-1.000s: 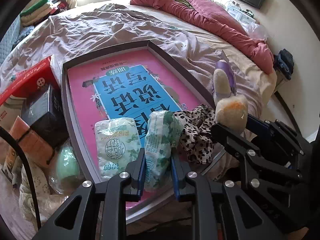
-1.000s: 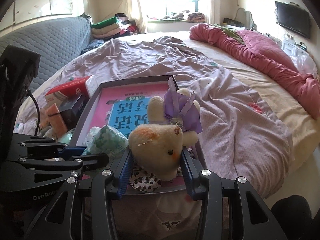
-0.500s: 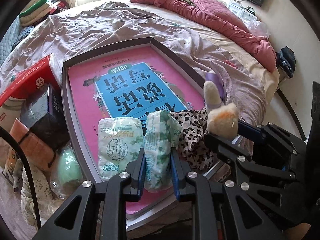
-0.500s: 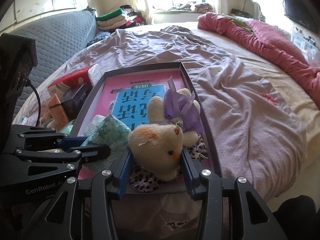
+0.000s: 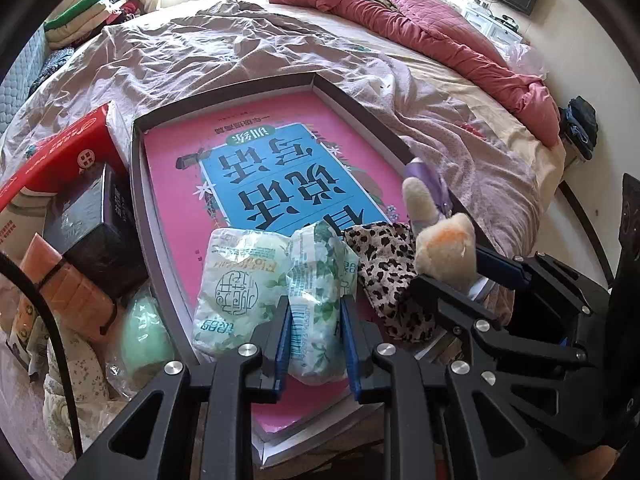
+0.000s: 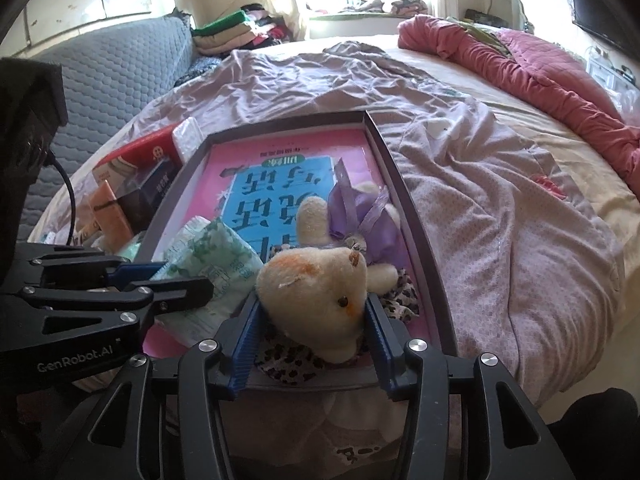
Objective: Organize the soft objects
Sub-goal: 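Lower both items onto the pink book and open both grippers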
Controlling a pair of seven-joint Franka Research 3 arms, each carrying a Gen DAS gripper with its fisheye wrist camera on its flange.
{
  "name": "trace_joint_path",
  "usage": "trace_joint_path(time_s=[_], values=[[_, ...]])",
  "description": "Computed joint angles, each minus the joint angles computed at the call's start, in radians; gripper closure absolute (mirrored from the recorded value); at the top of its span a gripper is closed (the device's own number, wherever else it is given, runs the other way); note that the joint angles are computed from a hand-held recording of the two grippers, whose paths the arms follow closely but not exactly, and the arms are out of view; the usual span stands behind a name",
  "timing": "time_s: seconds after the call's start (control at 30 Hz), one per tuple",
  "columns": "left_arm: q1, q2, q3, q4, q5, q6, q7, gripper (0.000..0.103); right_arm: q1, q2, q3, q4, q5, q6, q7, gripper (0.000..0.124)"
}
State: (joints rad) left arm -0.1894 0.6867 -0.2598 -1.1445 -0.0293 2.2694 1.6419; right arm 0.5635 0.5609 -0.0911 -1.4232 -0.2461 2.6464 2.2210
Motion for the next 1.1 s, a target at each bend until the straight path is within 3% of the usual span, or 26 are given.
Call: trace_joint_path(time_s=[0.6, 0.77, 1.1], values=[[-0.003, -0.041, 0.003, -0.053, 0.020, 0.015, -0.006, 0.078, 0.024, -0.029, -0.027, -0.020, -0.044, 0.011, 0.053, 0.065], [0.005, -0.055, -0.006, -0.066, 0.004, 0.022, 0.006, 0.067, 0.030, -0.059, -0.042, -0.059, -0.084, 0.029, 0.114, 0.064], [0.009, -0.106, 0.008, -0.128, 0.019, 0.068, -0.020, 0.059, 0.026, -0.101, -0.044, -0.100, -0.164, 0.035, 0.225, 0.063]])
